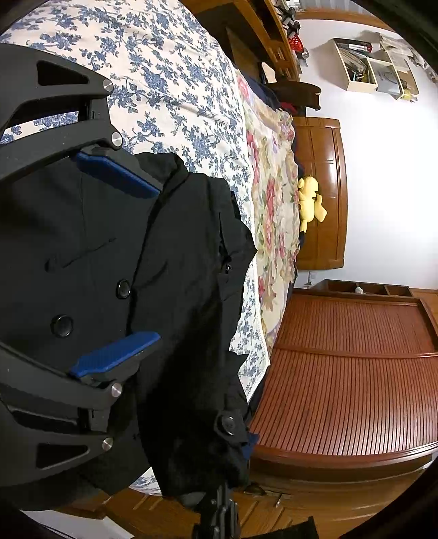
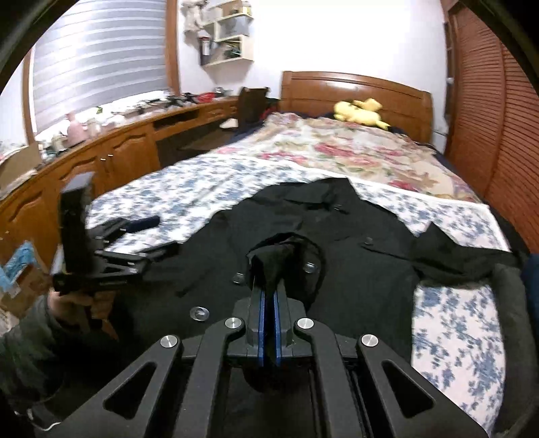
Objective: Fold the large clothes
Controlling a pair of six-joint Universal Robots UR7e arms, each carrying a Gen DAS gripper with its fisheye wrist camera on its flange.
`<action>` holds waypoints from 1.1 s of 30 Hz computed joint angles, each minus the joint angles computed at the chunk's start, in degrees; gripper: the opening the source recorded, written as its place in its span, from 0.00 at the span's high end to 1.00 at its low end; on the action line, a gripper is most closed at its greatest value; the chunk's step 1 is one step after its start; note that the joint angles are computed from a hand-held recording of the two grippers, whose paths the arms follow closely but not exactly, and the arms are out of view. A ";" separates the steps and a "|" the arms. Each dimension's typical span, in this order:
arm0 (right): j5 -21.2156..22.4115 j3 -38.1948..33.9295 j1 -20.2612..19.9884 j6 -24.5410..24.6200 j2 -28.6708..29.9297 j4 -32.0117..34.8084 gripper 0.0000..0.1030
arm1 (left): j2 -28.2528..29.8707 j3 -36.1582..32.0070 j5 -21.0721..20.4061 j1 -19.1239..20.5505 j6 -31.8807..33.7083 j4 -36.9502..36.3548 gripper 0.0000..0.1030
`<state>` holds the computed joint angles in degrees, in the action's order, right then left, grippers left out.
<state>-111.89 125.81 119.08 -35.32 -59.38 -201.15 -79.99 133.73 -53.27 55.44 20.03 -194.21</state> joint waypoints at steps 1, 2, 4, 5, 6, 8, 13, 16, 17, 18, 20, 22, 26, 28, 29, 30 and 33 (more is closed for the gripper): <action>-1.15 0.02 -0.25 -0.25 0.37 -0.68 0.96 | 0.00 0.02 -0.01 -0.01 0.06 -0.07 0.20; -2.05 -0.09 -0.43 -0.32 0.65 -0.93 0.96 | 0.04 -0.01 0.00 0.01 0.10 -0.10 0.20; -3.20 0.10 -1.47 -0.91 1.11 -1.92 0.96 | 0.13 -0.03 0.01 0.00 0.17 -0.06 0.20; -3.65 0.14 -2.04 -0.90 1.28 -2.33 0.96 | 0.28 -0.11 -0.01 0.02 0.16 0.05 0.20; -3.95 0.17 -2.71 -0.71 1.34 -2.47 0.96 | 0.42 -0.19 -0.04 0.08 0.21 0.09 0.20; -4.99 -0.05 -3.95 -0.60 1.79 -3.12 0.96 | 0.81 -0.21 0.09 -0.03 0.26 0.06 0.20; -7.75 -0.98 -6.93 0.84 2.80 -3.90 0.96 | 2.12 -0.71 -0.03 -0.43 0.23 -0.29 0.20; -11.26 -2.37 -7.29 1.22 4.19 -5.35 0.96 | 3.17 -1.12 -0.68 -0.71 0.08 -0.81 0.20; -13.43 -3.13 -7.20 0.82 5.11 -6.55 0.92 | 3.40 -1.21 -0.83 -0.80 0.04 -0.87 0.20; -15.96 -3.84 -6.97 0.11 6.23 -8.73 0.88 | 3.85 -1.39 -1.18 -0.92 -0.05 -1.00 0.20; -18.10 -4.62 -6.88 -1.21 7.41 -11.87 0.85 | 4.61 -1.70 -1.87 -1.05 -0.29 -1.16 0.20; -18.43 -5.95 -6.53 -2.06 8.46 -12.73 0.82 | 5.50 -2.06 -2.45 -1.24 -0.44 -1.41 0.20; -14.91 -5.71 -7.49 -1.16 8.41 -12.20 0.77 | 7.51 -2.84 -3.18 -1.51 -0.63 -1.74 0.20; -12.07 -5.23 -8.79 0.15 7.74 -9.33 0.77 | 8.71 -3.43 -3.35 -1.54 -0.70 -1.73 0.20; -11.64 -5.44 -9.25 0.44 7.86 -8.34 0.77 | 9.35 -3.78 -3.45 -1.53 -0.85 -1.69 0.20; -11.43 -5.91 -9.76 0.81 8.15 -6.84 0.77 | 10.06 -4.22 -3.57 -1.41 -0.99 -1.61 0.20; -12.15 -8.11 -11.26 0.84 10.03 -3.40 0.76 | 11.63 -5.15 -3.66 -1.09 -1.21 -1.26 0.20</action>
<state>-124.04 117.71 107.83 -34.48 -49.36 -204.55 -68.36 128.58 -56.93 54.35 18.82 -195.47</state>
